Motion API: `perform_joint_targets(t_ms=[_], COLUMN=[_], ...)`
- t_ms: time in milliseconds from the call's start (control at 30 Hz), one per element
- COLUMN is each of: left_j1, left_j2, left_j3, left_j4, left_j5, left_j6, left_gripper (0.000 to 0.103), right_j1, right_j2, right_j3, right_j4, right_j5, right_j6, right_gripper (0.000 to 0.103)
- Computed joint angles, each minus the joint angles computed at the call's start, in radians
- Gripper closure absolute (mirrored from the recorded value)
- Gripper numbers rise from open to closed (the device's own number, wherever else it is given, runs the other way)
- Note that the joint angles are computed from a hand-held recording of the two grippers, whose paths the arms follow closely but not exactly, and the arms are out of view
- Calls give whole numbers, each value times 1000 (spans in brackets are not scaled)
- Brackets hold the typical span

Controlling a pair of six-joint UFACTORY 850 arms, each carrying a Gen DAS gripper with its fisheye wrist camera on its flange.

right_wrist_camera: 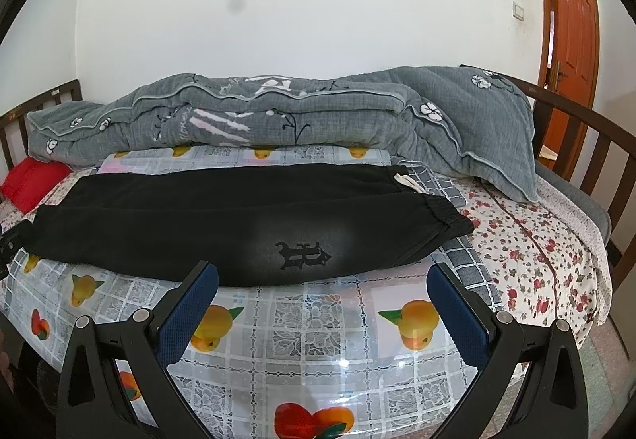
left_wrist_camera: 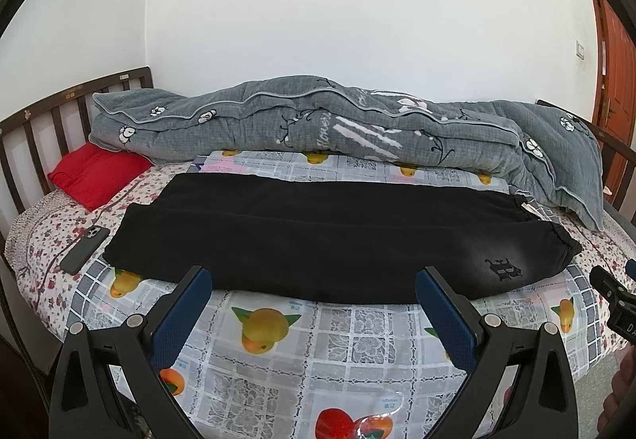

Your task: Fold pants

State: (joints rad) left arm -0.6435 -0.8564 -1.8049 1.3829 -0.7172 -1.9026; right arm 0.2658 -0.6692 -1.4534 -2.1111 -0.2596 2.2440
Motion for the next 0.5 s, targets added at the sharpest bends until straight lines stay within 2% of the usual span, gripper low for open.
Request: perform_joint_targets(t_ms=[500], left_j1=[-2], left_j2=[1], left_j3=[-3], left_j4=[-8], left_j5=[-3], left_j6=[5], left_gripper=[0], right_j1=[3], right_j2=[-2], right_j3=[-5], right_j4=[16], right_j5=[6], right_j6=[-19], right_gripper=[0])
